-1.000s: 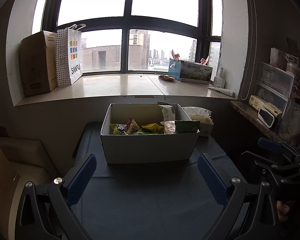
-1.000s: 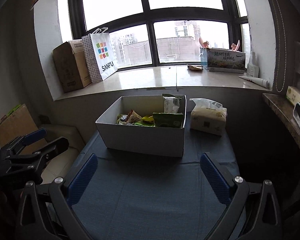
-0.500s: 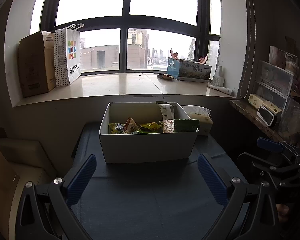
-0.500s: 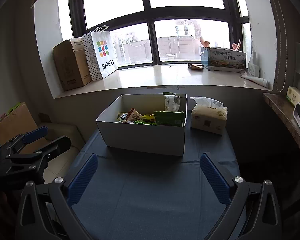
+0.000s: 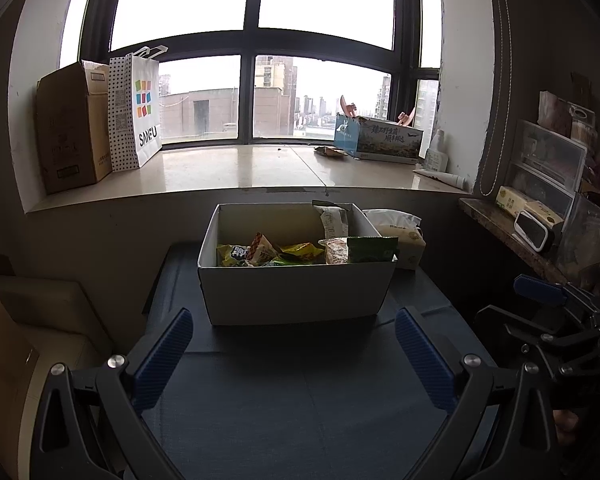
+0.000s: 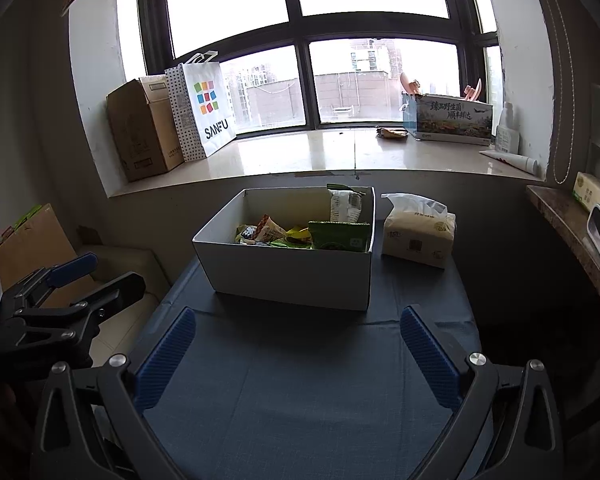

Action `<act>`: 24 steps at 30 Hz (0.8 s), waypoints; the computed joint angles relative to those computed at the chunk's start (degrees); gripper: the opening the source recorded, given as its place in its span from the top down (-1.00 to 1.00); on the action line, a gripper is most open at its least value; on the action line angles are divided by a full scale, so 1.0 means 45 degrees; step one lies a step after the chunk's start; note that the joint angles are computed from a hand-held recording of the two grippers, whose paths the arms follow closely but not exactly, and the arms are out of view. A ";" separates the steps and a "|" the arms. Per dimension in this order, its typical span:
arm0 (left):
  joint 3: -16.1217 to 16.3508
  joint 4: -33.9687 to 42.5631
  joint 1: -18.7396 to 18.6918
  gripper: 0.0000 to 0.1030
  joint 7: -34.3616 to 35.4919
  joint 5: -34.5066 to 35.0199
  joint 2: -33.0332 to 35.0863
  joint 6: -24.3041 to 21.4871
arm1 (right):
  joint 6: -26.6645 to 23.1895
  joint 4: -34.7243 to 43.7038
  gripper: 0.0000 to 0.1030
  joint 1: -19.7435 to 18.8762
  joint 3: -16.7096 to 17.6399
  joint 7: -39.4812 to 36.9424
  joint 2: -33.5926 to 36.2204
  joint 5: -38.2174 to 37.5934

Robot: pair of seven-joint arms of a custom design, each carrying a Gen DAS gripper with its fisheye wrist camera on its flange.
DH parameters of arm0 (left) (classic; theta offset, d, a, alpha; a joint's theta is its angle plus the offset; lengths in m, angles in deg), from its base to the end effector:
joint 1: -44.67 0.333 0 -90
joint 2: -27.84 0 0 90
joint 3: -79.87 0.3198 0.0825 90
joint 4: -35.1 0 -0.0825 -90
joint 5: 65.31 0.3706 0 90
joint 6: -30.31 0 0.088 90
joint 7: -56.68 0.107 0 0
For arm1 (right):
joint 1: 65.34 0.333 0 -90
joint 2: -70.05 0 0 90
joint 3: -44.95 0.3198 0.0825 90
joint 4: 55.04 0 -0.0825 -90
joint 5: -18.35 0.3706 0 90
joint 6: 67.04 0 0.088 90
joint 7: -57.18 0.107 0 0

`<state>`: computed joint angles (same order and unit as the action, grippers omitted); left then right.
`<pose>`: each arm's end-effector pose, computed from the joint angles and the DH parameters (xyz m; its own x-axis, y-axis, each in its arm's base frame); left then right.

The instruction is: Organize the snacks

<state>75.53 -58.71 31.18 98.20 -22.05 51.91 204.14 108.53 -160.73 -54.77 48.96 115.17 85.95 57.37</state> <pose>0.6536 -0.2551 0.4880 -0.1903 -0.9792 0.0707 -0.5381 0.0438 -0.8417 0.6473 0.1118 0.4867 0.2177 -0.9651 -0.1454 -0.5899 -0.0114 -0.8074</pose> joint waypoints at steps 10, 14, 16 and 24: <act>-0.0090 0.0002 0.0081 -1.00 0.0205 -0.0193 0.0026 0.0001 | -0.0006 -0.0049 -1.00 0.0025 -0.0042 0.0003 -0.0047 0.0004; -0.0064 0.0000 0.0059 -1.00 0.0208 -0.0196 0.0024 0.0012 | -0.0011 -0.0052 -1.00 -0.0029 0.0022 -0.0090 -0.0061 0.0065; -0.0076 0.0017 0.0061 -1.00 0.0229 -0.0217 0.0041 -0.0001 | -0.0009 -0.0044 -1.00 -0.0034 0.0031 -0.0120 -0.0054 0.0083; -0.0049 0.0034 0.0027 -1.00 0.0213 -0.0220 0.0055 -0.0028 | -0.0061 -0.0016 -1.00 0.0029 -0.0051 0.0014 -0.0035 -0.0041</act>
